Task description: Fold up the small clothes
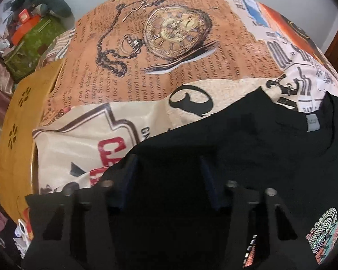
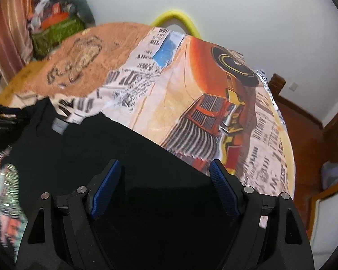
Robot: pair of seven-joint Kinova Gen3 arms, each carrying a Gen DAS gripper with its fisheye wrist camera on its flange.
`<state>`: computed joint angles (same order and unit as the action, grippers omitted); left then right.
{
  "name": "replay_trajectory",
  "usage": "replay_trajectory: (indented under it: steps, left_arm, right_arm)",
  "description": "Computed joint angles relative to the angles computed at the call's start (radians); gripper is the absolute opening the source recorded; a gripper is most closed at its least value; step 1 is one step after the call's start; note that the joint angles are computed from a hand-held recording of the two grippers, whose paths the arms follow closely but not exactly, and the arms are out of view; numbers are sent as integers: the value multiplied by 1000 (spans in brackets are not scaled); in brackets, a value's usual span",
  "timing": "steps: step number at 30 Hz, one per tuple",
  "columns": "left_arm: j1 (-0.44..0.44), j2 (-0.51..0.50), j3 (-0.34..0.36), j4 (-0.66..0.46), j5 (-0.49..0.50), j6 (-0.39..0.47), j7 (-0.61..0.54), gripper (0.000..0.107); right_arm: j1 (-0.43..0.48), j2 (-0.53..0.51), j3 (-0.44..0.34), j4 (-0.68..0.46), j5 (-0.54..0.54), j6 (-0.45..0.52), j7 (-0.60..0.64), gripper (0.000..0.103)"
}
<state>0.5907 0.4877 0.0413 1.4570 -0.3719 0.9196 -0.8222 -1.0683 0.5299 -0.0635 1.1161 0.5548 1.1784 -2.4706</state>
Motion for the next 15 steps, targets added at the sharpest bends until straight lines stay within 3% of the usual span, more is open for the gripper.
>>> replay_trajectory:
  steps: [1,3,4,5,7,15]
  left_arm:
    - [16,8,-15,-10,0,14,8,37]
    - [-1,9,-10,-19,49,31,19,11]
    - [-35,-1,19,-9,75,15,16,10]
    - [-50,-18,33,10,91,-10,20,7]
    - [-25,-31,16,10,74,-12,28,6]
    - [-3,-42,-1,-44,-1,24,78,4]
  right_arm:
    - [-5,11,0,-9,6,9,9,66]
    - [-10,8,1,-1,14,-6,12,58]
    - [-2,8,-5,-9,2,-8,26,47]
    - [2,8,-8,-17,-5,-6,37,30]
    - [4,10,-13,-41,-19,20,72,11]
    - [-2,78,35,-207,-14,109,156,6]
